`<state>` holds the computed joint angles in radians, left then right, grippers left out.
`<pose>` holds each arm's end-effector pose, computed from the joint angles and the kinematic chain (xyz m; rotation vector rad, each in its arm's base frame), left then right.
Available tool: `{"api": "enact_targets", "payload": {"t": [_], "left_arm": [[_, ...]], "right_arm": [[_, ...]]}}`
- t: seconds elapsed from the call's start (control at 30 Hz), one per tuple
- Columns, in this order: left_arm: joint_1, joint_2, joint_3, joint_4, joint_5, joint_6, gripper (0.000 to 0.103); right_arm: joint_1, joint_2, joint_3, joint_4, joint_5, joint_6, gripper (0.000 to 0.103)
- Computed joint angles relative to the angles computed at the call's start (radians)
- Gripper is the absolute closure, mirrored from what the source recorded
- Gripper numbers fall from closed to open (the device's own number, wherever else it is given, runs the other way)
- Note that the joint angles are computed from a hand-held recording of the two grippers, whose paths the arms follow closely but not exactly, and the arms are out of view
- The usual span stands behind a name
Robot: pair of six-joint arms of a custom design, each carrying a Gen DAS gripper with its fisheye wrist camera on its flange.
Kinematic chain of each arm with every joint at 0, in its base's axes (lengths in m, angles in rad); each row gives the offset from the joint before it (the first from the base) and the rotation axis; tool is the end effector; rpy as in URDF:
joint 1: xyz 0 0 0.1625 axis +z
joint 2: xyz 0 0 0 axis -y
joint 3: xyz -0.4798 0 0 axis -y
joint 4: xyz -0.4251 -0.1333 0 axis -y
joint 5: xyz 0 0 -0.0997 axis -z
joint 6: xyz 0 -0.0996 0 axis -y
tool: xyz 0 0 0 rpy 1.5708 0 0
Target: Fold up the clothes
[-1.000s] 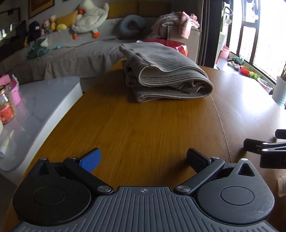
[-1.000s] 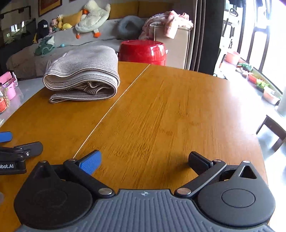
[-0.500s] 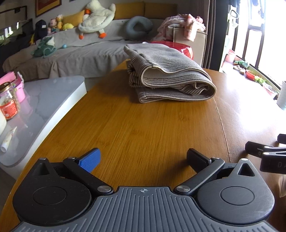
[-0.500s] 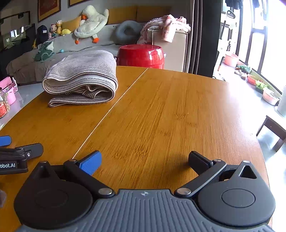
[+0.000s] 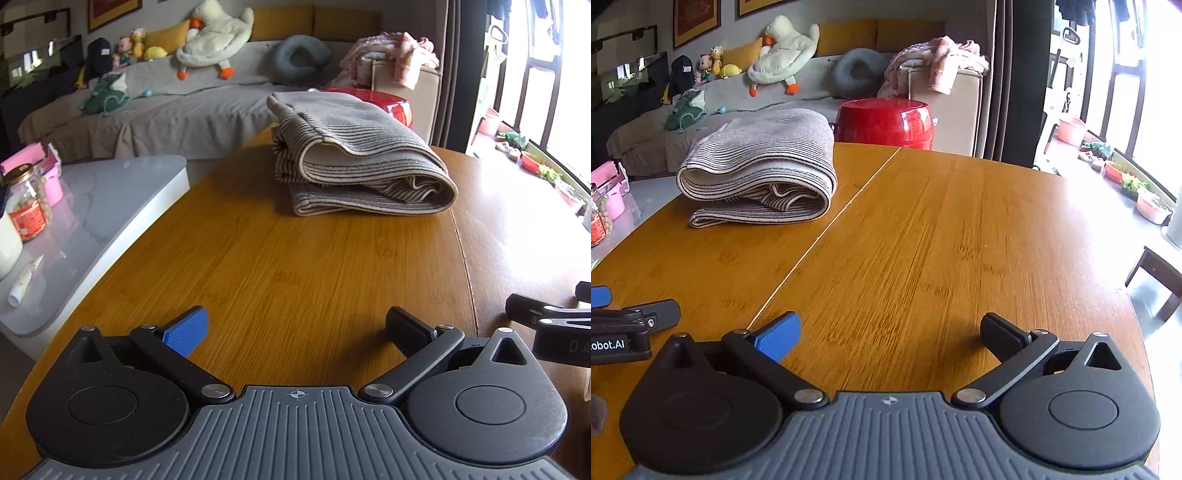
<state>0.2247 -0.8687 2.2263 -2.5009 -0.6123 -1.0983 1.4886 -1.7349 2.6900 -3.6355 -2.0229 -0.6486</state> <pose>-0.4072 -0.3134 0.0199 0.5339 2.2181 -0.9392 0.0655 -0.2981 0.3382 0.3043 -2.1341 1.0599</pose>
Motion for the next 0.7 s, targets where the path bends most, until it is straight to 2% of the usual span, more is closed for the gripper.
{"api": "enact_targets", "payload": {"t": [0.7], "left_arm": [[-0.002, -0.001, 0.001, 0.0, 0.0, -0.001, 0.0]], "right_arm": [[-0.01, -0.014, 0.003, 0.015, 0.017, -0.009, 0.0]]}}
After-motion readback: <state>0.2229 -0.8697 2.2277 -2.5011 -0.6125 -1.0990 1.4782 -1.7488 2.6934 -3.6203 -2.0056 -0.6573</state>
